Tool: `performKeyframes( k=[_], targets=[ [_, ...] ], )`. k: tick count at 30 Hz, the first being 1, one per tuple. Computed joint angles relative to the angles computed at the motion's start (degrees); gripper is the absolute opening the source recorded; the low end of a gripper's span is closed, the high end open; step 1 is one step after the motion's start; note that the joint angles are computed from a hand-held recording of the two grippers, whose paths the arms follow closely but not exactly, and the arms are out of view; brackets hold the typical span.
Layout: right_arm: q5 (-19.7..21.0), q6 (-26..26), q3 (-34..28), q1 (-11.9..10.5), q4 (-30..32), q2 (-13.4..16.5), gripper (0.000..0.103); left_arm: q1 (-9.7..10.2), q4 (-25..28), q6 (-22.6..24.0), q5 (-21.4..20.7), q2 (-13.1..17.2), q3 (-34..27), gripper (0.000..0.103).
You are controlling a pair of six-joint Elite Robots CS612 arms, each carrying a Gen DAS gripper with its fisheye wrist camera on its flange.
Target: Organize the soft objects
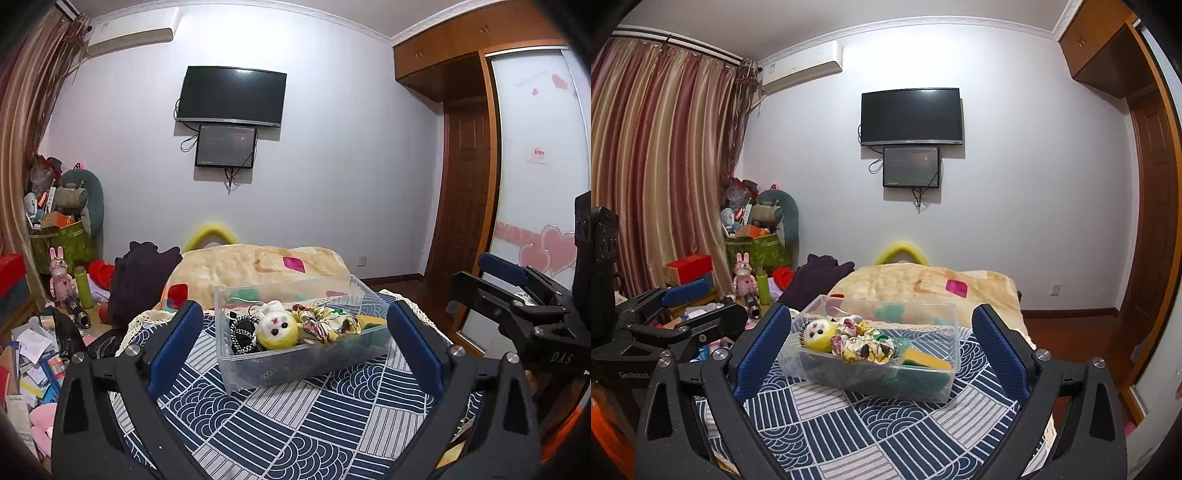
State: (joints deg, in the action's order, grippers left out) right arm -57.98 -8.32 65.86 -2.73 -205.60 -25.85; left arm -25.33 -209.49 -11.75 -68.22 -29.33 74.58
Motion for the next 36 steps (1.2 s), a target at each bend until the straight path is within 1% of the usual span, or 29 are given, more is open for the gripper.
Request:
performKeyframes(
  k=[11,14,19,22,32,36],
  targets=[
    [0.5,0.9,-0.2,-0.2,0.3,0.1,0.099,-0.14,-0.3,0.6,0.4,0.1,0.0,0.102],
    [0.5,1.4,-0.2,-0.3,0.0,0.1,0.099,-0.10,-0.4,0.6,-0.5,0.0,0.2,0.102],
    [0.7,2.5,-0.2,-0.5,0.0,0.1,0.099,-0.40,-0.5,1.2,0.2,0.0,0.3,0.102],
    [0.8,2.9,-0.3,-0.5,0.1,0.1,0.099,-0.41,-0.5,1.2,-0.1,-0.1,0.4,0.103],
    [1.1,2.9,-0.1,-0.6,-0.1,0.0,0.099,-0.68,-0.9,1.1,1.1,-0.2,0.6,0.103],
    [1.2,3.2,-0.1,-0.7,-0.1,0.0,0.099,-0.60,-0.9,0.9,0.7,-0.4,0.9,0.103]
  ],
)
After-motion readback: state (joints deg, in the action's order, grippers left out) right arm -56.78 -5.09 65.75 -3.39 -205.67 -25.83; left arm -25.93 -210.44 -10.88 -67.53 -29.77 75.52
